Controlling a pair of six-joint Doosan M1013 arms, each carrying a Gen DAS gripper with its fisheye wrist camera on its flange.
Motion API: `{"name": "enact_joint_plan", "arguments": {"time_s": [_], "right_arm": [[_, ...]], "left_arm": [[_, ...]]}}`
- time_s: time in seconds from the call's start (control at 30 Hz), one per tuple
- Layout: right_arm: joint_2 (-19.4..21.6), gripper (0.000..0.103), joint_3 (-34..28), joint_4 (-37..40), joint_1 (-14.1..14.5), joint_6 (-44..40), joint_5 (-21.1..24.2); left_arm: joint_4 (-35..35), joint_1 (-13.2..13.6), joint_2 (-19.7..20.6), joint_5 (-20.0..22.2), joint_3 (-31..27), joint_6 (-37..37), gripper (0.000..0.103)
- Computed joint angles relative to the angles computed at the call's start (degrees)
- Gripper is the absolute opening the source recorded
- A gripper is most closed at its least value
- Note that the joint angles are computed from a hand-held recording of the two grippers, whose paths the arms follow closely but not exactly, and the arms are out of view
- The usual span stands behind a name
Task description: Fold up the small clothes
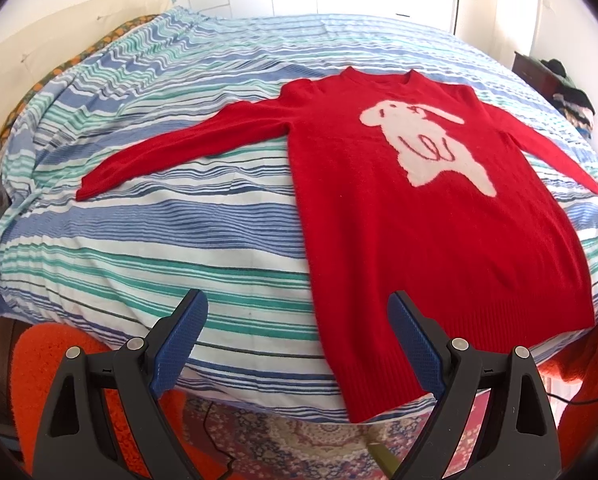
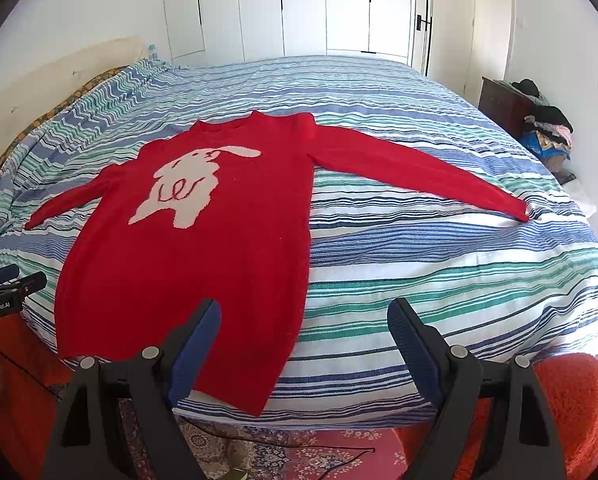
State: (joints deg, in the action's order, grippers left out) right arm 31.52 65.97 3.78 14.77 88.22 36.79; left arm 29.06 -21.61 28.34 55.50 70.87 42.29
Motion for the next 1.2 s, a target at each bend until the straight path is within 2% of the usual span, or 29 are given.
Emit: {"name": "enact_joint_plan", "arguments": {"time_s": [0.63,0.77,0.83,0.93,1.0,1.07,1.13,1.2], "right_arm": [[0.27,0.085,-0.30,-0.01,-0.04,-0.23,0.90],[0.47,0.085,-0.78,2.91,-0.48,-2.21,1.61],[1.10,0.085,-2.09,10.43,-2.19,-5.41,2.74],[3.61,0.085,-6.85,18.46,-6.04,-5.08,4.68],[6.11,0.085,-11.27,22.87,-9.26,-1.43,5.52],[8.87,0.085,-15.64,24.72,-12.39,5.58,6.59],[12.27,0.085,-20.51,26.60,-15.25,13.43,10.35],[15.19,0.085,-23.46,32.24,-17.57,18.06,13.75]], "left_arm": [[-0.24,0.16,0.13,-0.07,0.01,-0.07,0.092],[-0.22,0.05,0.61,0.76,-0.51,0.55,0.092],[0.10,-0.05,0.64,0.94,-0.46,0.59,0.092],[0.09,-0.06,0.58,1.03,-0.31,0.62,0.092],[-0.18,0.06,0.60,1.05,-0.31,0.28,0.092],[-0.80,0.28,0.76,1.17,-0.50,-0.17,0.092],[-1.49,0.52,1.03,1.61,-0.84,-0.58,0.092],[-2.02,0.70,1.35,2.16,-1.19,-0.92,0.092]]}}
